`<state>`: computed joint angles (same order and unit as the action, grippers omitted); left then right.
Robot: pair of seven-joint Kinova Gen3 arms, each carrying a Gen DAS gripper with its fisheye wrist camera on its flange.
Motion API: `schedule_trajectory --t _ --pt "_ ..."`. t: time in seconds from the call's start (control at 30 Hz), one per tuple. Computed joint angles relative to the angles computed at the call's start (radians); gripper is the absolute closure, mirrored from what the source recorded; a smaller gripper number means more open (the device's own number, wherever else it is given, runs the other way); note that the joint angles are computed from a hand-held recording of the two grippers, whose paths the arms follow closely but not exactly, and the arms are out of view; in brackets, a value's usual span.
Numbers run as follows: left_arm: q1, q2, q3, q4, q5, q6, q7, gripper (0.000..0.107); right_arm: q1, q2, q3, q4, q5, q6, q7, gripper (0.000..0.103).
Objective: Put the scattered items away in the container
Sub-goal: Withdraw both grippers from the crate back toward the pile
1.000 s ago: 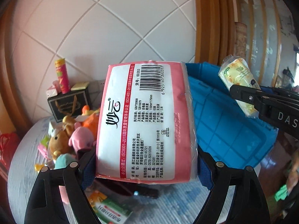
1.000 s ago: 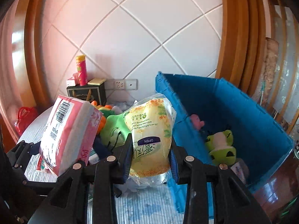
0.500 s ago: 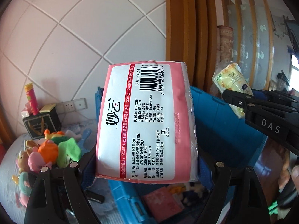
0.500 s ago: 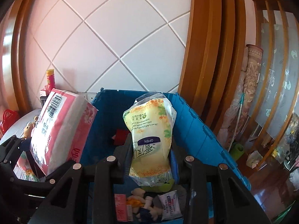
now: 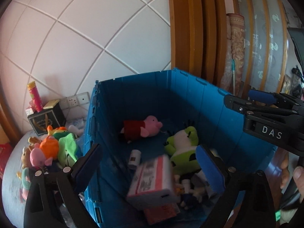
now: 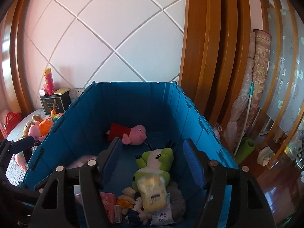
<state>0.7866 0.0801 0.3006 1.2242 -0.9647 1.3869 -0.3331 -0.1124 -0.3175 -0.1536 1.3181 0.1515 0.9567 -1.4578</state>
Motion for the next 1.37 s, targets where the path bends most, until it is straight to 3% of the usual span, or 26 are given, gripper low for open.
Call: schedule_trajectory --t 0.07,0.1,0.4,0.6,0.67,0.83,0.97,1.17,1.37 --pt "0.004 -0.002 0.002 0.003 -0.009 0.005 0.012 0.006 0.003 -0.009 0.006 0.011 -0.002 -0.016 -0.002 0.005" --pt "0.008 -0.004 0.005 0.006 -0.016 0.013 0.019 0.005 0.010 -0.015 0.004 0.018 0.002 -0.025 -0.011 0.000" --pt "0.015 -0.090 0.071 0.093 -0.062 0.137 0.114 0.005 0.010 -0.098 -0.027 0.065 -0.026 -0.004 -0.049 0.000" --pt "-0.039 -0.275 0.132 0.253 0.023 0.141 0.162 0.005 0.008 -0.212 -0.135 0.156 -0.063 0.018 -0.106 0.000" --pt "-0.053 -0.331 0.162 0.296 0.048 0.172 0.173 0.005 0.018 -0.241 -0.195 0.184 -0.073 0.034 -0.136 0.000" --pt "-0.127 -0.425 0.291 0.349 0.105 0.342 0.223 0.005 0.056 -0.311 -0.334 0.244 -0.103 0.053 -0.233 0.000" --pt "-0.142 -0.541 0.327 0.404 0.177 0.364 0.232 0.005 0.088 -0.375 -0.411 0.264 -0.127 0.090 -0.282 0.000" --pt "-0.216 -0.639 0.402 0.415 0.265 0.419 0.199 0.005 0.130 -0.463 -0.457 0.273 -0.181 0.147 -0.313 0.000" --pt "-0.288 -0.718 0.420 0.419 0.332 0.415 0.148 0.005 0.175 -0.513 -0.474 0.262 -0.230 0.182 -0.305 0.000"
